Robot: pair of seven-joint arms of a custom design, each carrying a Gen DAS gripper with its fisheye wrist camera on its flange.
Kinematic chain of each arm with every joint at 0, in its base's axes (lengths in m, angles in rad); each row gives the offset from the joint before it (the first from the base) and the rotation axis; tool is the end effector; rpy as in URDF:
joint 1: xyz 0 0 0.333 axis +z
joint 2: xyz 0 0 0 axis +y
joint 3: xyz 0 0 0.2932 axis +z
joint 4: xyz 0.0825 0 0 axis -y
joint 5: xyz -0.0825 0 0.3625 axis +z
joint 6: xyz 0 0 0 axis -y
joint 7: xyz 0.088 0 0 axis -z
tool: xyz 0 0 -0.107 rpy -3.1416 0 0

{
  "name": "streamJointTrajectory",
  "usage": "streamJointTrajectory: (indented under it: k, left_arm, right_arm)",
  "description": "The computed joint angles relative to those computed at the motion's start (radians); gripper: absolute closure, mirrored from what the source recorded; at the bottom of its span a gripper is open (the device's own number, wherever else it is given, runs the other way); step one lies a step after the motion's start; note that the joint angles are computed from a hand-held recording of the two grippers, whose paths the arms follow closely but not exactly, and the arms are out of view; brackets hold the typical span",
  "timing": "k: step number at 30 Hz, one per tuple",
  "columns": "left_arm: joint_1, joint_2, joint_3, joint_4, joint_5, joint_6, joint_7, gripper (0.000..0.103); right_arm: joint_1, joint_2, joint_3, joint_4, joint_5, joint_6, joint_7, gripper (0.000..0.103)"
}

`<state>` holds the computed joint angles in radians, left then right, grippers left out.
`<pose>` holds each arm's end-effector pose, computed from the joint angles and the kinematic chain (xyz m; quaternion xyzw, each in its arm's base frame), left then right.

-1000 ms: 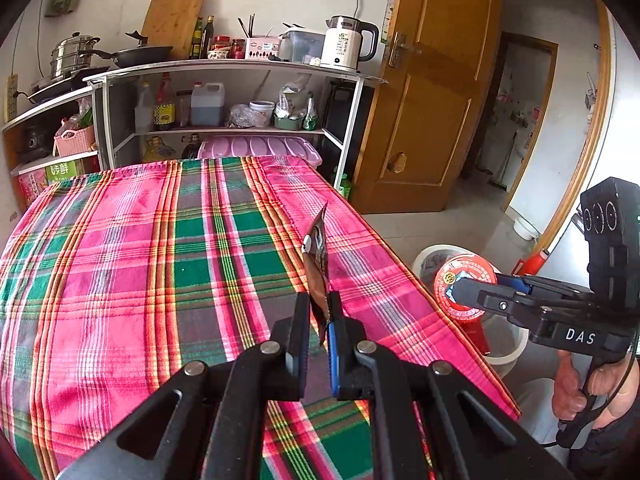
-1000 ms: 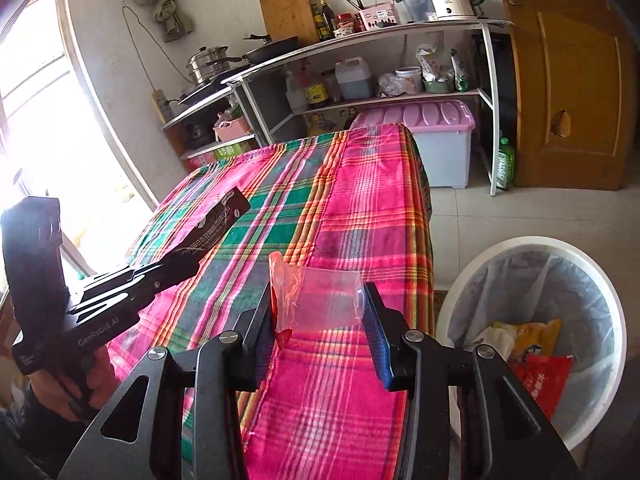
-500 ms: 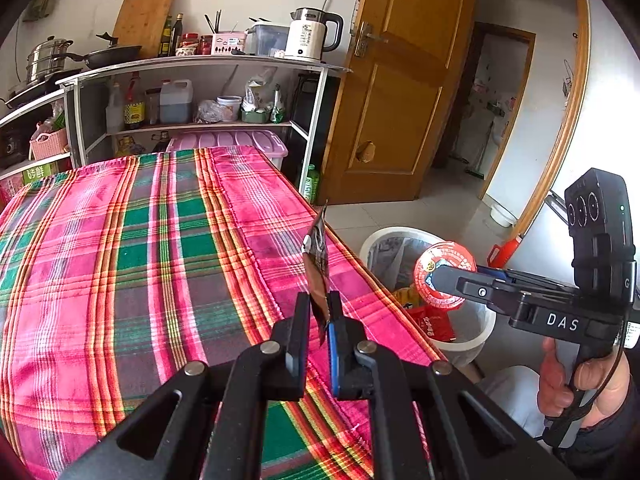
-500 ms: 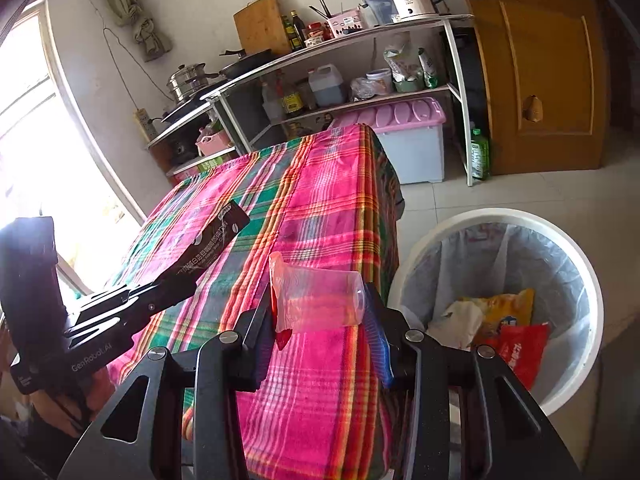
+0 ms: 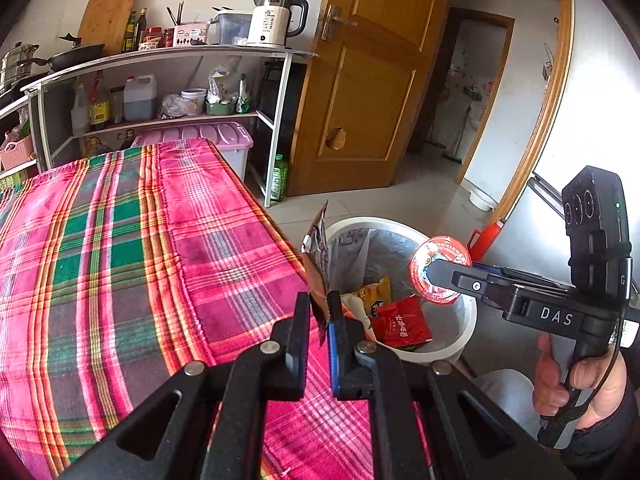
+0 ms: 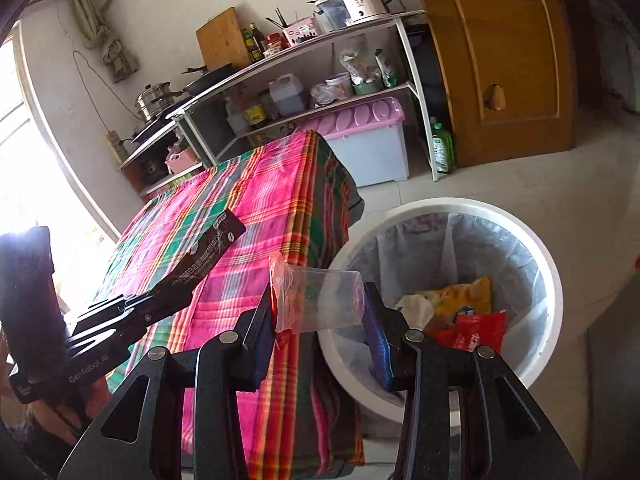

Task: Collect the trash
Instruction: 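Carry the brown strap and clear plastic cup over the trash bin, then open both tools to drop the strap and cup into the bin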

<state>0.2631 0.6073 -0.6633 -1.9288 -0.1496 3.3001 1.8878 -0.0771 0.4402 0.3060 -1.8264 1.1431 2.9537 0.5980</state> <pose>0.6234 -0.1847 0.3224 -0.5336 0.7223 -0.4110 0.1570 0.6409 0.0675 0.3410 -0.6598 0.6238 -0.1117 0.4038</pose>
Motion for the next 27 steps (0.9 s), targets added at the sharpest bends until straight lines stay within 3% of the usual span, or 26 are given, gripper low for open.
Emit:
streamJointTrajectory:
  k: [14,27]
  left_arm:
    - [-0.162,0.124,0.077,0.243,-0.093,-0.180,0.102,0.095]
    - [-0.333,0.190,0.230,0.426,-0.213,-0.332,0.146,0.094]
  right_arm:
    - [-0.036,0.048,-0.029,0.005,-0.190,0.033,0.224,0.061]
    - [-0.092,0.097,-0.022,0.015,-0.440,0.021,0.491,0.061]
